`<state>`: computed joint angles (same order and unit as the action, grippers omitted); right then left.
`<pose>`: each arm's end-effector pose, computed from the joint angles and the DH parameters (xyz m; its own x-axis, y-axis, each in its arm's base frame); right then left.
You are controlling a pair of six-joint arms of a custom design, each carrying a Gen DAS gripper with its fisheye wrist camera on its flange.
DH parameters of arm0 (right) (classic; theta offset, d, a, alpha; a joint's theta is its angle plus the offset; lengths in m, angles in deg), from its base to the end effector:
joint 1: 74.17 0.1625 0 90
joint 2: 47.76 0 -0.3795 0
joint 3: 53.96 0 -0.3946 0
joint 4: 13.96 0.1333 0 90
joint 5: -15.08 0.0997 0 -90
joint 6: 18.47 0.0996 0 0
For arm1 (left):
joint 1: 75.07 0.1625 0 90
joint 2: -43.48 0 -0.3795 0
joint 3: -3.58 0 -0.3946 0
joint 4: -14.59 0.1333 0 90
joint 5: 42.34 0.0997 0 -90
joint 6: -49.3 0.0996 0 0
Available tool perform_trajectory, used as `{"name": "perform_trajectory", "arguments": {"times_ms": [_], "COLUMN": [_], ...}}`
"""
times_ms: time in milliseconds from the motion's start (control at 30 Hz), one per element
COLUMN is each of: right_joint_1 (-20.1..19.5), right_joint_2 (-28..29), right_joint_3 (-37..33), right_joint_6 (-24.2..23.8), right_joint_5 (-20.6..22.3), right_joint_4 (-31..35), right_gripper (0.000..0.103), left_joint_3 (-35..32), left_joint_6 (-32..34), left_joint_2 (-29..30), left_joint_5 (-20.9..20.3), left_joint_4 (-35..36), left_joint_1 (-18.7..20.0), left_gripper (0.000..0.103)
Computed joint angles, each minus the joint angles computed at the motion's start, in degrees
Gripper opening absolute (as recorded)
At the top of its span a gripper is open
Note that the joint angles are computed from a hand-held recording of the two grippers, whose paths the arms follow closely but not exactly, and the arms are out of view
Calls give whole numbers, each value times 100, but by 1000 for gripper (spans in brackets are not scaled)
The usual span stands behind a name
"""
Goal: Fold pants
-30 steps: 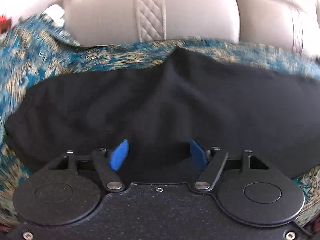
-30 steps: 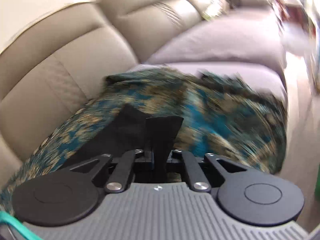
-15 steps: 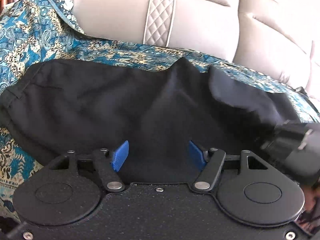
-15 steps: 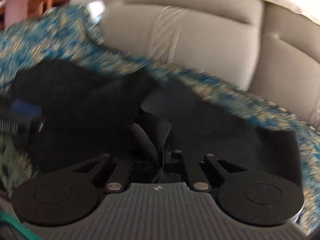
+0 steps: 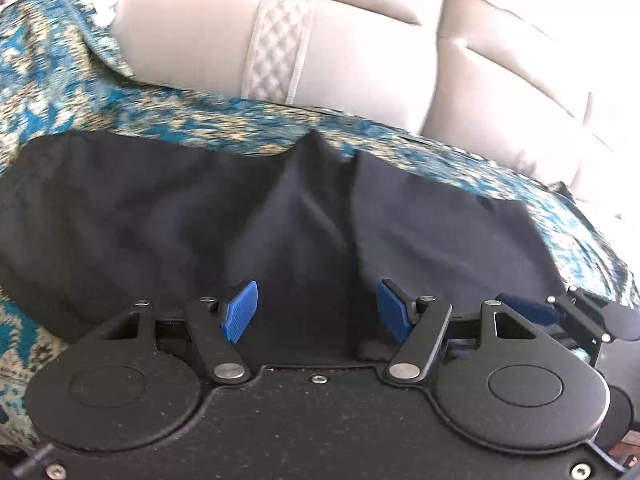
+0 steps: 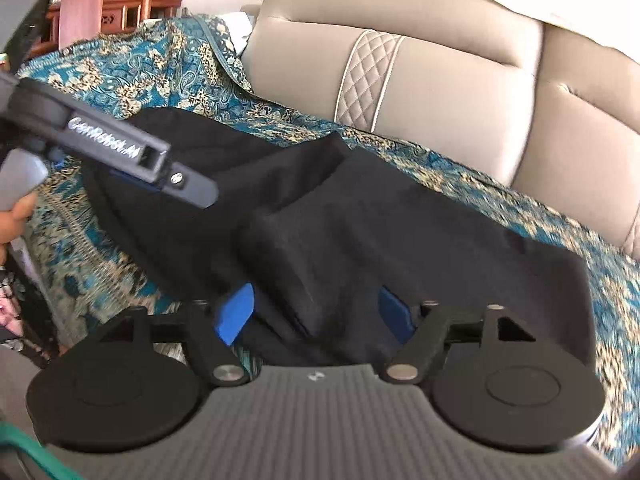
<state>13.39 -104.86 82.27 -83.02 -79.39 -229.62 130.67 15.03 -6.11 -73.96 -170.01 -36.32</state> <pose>0.1075 -0.4262 0.0977 -0.4534 -0.5781 0.6784 -0.8846 0.3847 -0.2634 -0.2082 -0.4468 0.0456 -0.8523 -0.1285 -0.5070 0.3213 0.6364 -0.7013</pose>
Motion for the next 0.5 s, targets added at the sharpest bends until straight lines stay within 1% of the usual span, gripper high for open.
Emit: {"name": "perform_trajectory", "arguments": {"times_ms": [67, 133, 200, 233, 267, 300, 333, 400, 467, 500], "right_joint_1": [-148, -303, -438, -497, -551, -576, -582, -607, -673, -714], "right_joint_2": [-189, -303, -366, -367, -321, -230, -142, -29, -59, -91], "right_joint_3": [191, 334, 390, 395, 369, 315, 231, 82, -33, -52], "right_joint_6": [44, 115, 316, 436, 613, 796, 1024, 1411, 1865, 2022], "right_joint_5": [131, 227, 245, 242, 215, 127, -60, -329, -564, -616], "right_joint_4": [-109, -348, -652, -819, -1073, -1354, -1625, -1933, -1956, -1902], "right_gripper": [85, 86, 86, 86, 86, 82, 78, 64, 53, 51], "left_joint_3": [-126, -277, -473, -588, -687, -787, -887, -1127, -1323, -1417], "left_joint_6": [168, 331, 538, 725, 956, 1093, 1168, 1287, 1279, 1247], "left_joint_2": [153, 335, 600, 795, 948, 1060, 1154, 1398, 1593, 1670], "left_joint_5": [-57, -43, 37, 127, 144, 131, 112, 207, 415, 510], "left_joint_4": [-64, -142, -327, -573, -813, -912, -951, -1004, -814, -627], "left_joint_1": [-52, -98, -147, -180, -193, -196, -191, -196, -206, -193], "left_gripper": [65, 65, 64, 54, 40, 37, 36, 36, 36, 36]}}
